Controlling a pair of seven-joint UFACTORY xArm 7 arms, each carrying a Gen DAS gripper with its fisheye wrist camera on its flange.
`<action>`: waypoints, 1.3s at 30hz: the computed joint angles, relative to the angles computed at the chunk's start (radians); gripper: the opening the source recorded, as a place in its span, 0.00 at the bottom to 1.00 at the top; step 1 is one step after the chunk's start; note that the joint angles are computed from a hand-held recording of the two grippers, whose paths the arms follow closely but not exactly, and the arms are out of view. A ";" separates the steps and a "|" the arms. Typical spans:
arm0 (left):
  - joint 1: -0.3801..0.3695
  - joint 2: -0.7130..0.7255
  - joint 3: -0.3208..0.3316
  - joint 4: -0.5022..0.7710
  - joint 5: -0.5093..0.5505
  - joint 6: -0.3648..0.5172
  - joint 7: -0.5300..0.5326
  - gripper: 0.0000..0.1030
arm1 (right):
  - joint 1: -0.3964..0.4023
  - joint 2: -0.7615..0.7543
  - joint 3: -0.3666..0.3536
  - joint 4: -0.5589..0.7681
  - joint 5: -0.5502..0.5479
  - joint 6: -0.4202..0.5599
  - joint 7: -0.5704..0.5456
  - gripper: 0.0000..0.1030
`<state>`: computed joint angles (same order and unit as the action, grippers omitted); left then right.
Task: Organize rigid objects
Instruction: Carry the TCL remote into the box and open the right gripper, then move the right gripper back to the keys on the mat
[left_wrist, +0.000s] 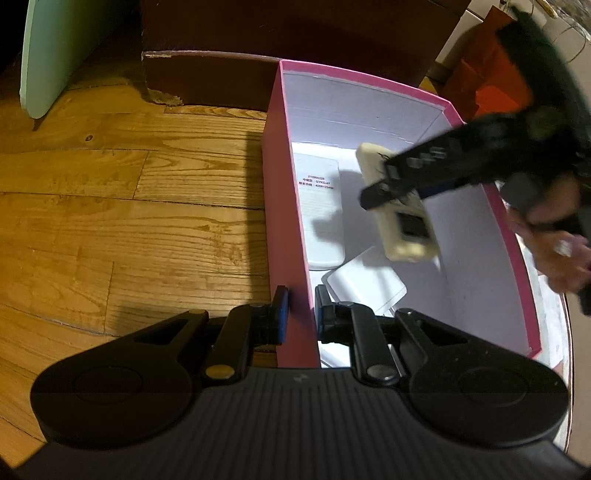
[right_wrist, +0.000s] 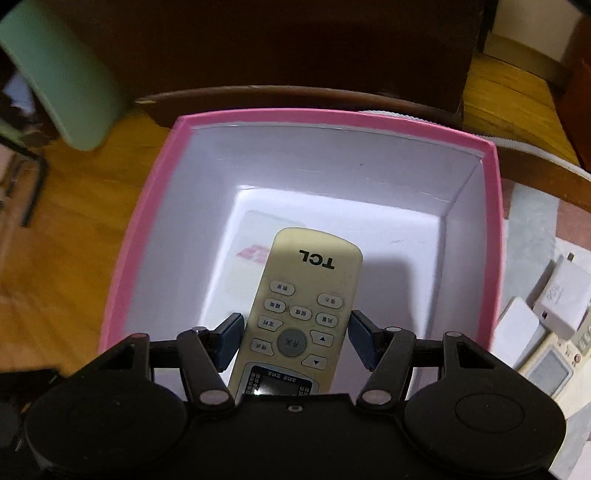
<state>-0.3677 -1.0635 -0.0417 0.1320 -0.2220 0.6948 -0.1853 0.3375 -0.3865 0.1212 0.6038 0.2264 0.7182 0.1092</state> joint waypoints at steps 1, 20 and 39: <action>-0.001 -0.001 -0.001 -0.001 0.001 0.000 0.000 0.13 | -0.010 0.020 0.016 0.006 -0.031 -0.016 0.015 0.65; 0.003 0.001 0.011 0.002 -0.006 0.004 0.018 0.13 | 0.078 -0.203 -0.064 -0.140 0.051 -0.118 -0.149 0.73; 0.004 0.019 -0.001 0.021 -0.002 0.027 0.012 0.13 | -0.098 -1.154 -0.285 -0.412 0.031 0.257 -0.337 0.74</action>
<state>-0.3640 -1.0449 -0.0432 0.1532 -0.2237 0.7219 -0.1730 0.2394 -1.5404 -0.1643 0.1919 0.2573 0.9756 -0.2281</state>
